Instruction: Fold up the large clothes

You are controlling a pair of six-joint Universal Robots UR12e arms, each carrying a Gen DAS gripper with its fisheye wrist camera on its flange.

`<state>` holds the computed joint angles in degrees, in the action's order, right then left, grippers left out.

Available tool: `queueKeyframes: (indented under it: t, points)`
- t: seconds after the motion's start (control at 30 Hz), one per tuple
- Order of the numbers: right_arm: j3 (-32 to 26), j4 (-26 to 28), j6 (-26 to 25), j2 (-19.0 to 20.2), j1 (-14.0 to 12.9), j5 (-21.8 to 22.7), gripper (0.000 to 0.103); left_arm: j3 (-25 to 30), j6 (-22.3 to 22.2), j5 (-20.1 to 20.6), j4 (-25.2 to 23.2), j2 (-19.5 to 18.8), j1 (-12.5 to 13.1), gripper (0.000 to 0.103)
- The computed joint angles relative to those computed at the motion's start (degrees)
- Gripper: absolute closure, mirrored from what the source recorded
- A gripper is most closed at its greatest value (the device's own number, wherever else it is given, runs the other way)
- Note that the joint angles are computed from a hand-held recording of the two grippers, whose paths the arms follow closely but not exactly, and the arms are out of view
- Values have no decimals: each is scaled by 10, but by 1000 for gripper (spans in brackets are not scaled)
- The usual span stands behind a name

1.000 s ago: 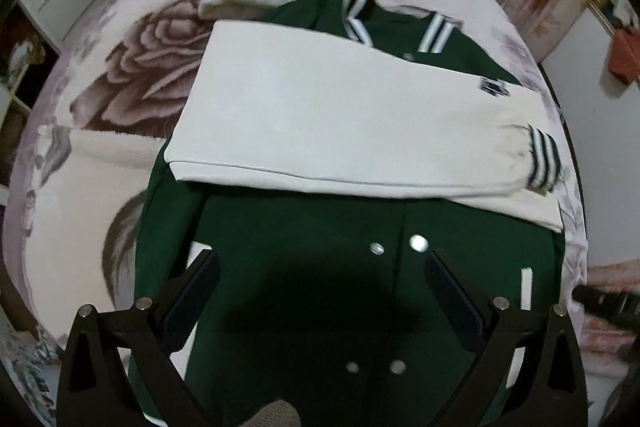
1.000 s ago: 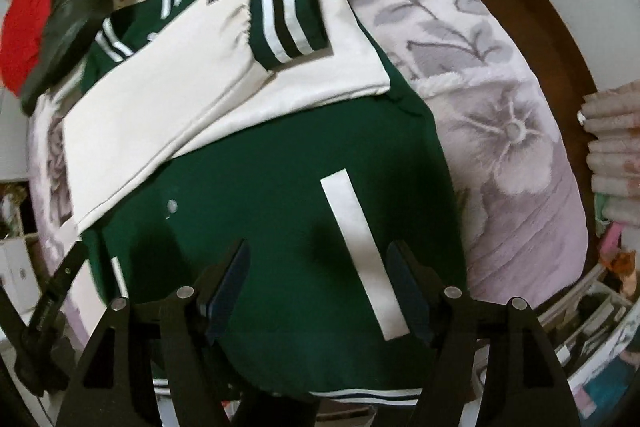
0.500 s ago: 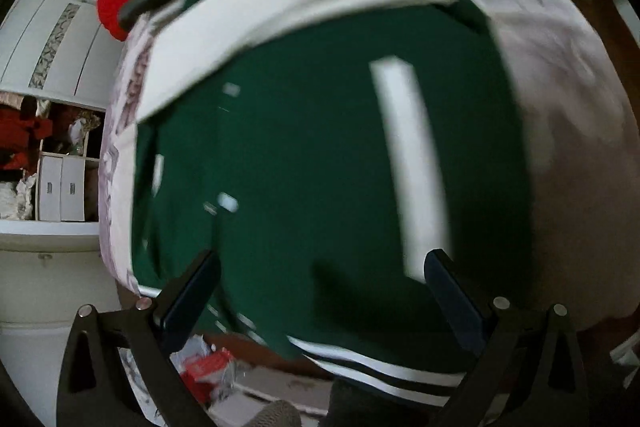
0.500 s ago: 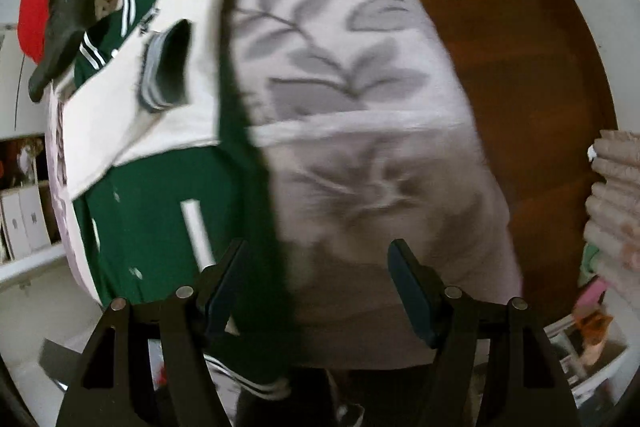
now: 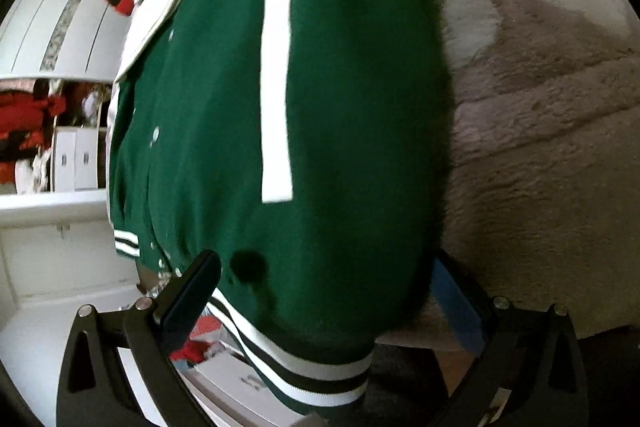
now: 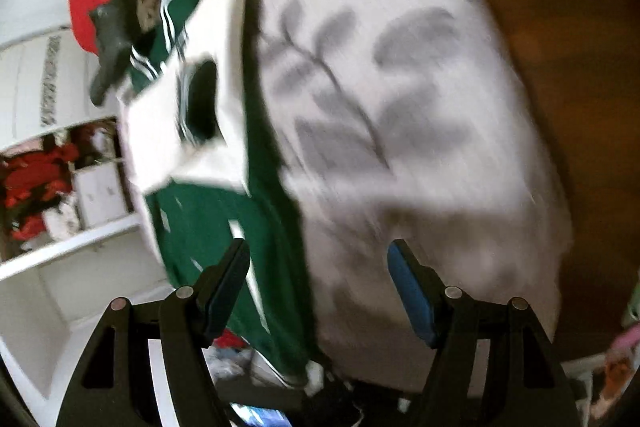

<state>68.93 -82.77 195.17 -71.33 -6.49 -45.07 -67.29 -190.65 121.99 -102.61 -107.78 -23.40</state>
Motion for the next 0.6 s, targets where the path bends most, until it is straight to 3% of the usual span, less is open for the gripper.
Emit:
queueKeyframes:
  t: [0.17,0.23,0.3,0.47,0.6]
  points:
    - [-56,-96,71,90,-1,83,30,3,-41,3,-18,-7,1,0]
    - [-90,-90,73,125,4,99,30,6,-48,8,-25,-12,2,0]
    - [-128,-58,55,152,12,85,30,8,-54,15,-29,-16,1,0]
    - [-165,-23,6,174,24,76,23,0,-49,59,-22,-19,-16,0]
    - [-160,-30,18,174,24,96,23,-14,-34,78,0,-13,-20,0]
